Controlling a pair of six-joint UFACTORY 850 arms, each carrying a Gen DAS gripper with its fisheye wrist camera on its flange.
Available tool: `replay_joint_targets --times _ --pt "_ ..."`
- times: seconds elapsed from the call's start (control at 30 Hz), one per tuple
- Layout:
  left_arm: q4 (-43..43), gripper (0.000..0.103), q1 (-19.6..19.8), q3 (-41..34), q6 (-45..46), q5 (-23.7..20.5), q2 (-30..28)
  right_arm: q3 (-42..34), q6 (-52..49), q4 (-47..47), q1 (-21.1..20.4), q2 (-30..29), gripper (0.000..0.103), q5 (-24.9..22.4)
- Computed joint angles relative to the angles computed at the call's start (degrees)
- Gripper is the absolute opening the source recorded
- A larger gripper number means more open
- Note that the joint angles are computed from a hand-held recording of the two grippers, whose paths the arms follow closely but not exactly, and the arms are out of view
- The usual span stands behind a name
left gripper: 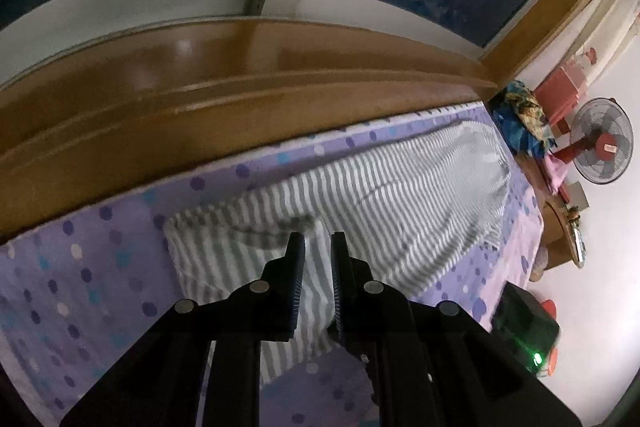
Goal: Fold clothes
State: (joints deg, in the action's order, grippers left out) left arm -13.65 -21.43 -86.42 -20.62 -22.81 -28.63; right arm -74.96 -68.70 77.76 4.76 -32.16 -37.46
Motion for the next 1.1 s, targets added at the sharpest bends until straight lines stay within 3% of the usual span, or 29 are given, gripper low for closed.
replay_joint_targets --times 0.17,0.47,0.53,0.73,0.83,1.0,1.1 --pt "8.07 0.012 -0.71 -1.37 -9.74 -1.18 -1.26 1.05 -8.89 3.14 -0.57 2.03 0.014 0.20" --pt "1.44 0.012 -0.69 2.96 -2.62 0.11 0.23 2.46 -17.60 2.85 -1.02 4.29 0.014 -5.40" --pt "-0.58 0.012 0.04 2.21 -0.25 -0.48 -0.68 1.51 -16.99 1.31 0.15 3.67 0.014 -3.60" --pt "6.15 0.012 1.39 -4.38 -1.97 -2.16 -7.57 -3.55 -6.53 -9.05 3.94 -0.14 0.015 6.97" --pt "3.69 0.012 1.98 -4.64 1.82 -0.42 -8.70 -3.89 -5.13 -9.81 4.44 -0.49 0.016 8.51" --pt "-7.24 0.012 3.49 -0.95 13.25 1.28 -5.37 -3.72 -2.14 -11.73 4.54 0.14 0.024 9.71" --pt "-5.38 0.012 3.74 4.88 12.45 4.49 0.01 -1.53 -6.03 -7.60 4.59 2.84 0.024 9.36"
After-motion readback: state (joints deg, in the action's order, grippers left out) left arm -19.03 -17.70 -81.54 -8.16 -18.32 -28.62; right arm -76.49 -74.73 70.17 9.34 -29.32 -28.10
